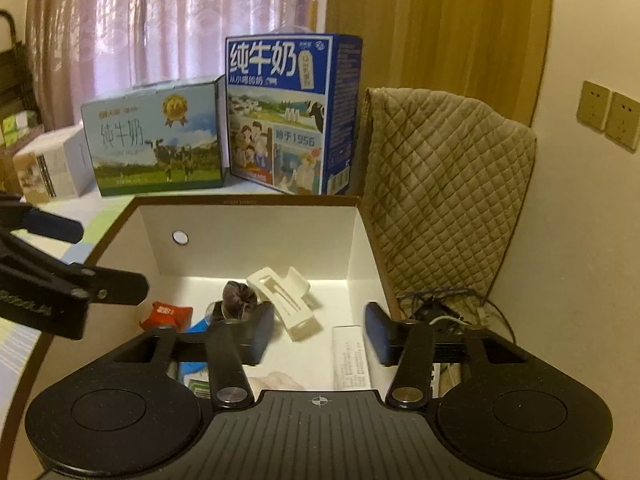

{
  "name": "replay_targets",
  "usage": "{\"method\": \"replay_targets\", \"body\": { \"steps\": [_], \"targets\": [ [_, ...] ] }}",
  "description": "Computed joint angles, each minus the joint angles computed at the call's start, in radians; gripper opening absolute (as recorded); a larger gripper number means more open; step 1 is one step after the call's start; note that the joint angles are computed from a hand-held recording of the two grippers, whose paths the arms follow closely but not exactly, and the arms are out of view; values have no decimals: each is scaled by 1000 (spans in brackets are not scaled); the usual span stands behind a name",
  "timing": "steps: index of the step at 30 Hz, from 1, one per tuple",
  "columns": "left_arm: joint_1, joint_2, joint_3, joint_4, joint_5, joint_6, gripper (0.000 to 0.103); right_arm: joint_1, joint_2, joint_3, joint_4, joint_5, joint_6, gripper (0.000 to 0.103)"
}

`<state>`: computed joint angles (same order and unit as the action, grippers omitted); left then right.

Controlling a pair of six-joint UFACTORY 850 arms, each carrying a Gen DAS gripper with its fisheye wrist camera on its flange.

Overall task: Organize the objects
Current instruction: 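Lower candy and ointment box into the brown box and open both tools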

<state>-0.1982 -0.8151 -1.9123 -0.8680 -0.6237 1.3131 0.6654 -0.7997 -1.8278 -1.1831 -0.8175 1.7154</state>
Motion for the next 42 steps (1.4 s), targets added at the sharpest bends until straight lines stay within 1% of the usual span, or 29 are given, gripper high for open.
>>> {"method": "replay_targets", "body": {
  "steps": [1, 3, 6, 10, 14, 17, 20, 26, 32, 37, 42],
  "targets": [
    [3, 4, 5, -9, -3, 10, 93, 4, 9, 13, -11, 0, 25, 55],
    [12, 15, 17, -29, -11, 28, 99, 15, 31, 46, -39, 4, 79, 58],
    [31, 33, 39, -69, -34, 68, 100, 39, 63, 90, -59, 8, 136, 63],
    [61, 70, 88, -119, -57, 123, 102, 80, 96, 134, -82, -16, 240, 65],
    [92, 116, 150, -164, -72, 170, 102, 126, 130, 173, -93, -48, 378, 67],
    [116, 161, 212, -206, -74, 232, 102, 159, 141, 171, -61, -97, 395, 68],
    [142, 203, 270, -230, -89, 287, 102, 194, 140, 154, -25, -159, 390, 69],
    [188, 270, 347, -210, -142, 316, 102, 249, 136, 125, 18, -215, 383, 70],
    [240, 323, 400, -176, -204, 285, 102, 295, 99, 54, 52, -249, 365, 70],
    [287, 371, 459, -168, -215, 291, 102, 323, 58, -15, 66, -264, 357, 70],
    [336, 397, 489, -155, -233, 265, 102, 347, 6, -104, 83, -282, 328, 70]
  ]
}}
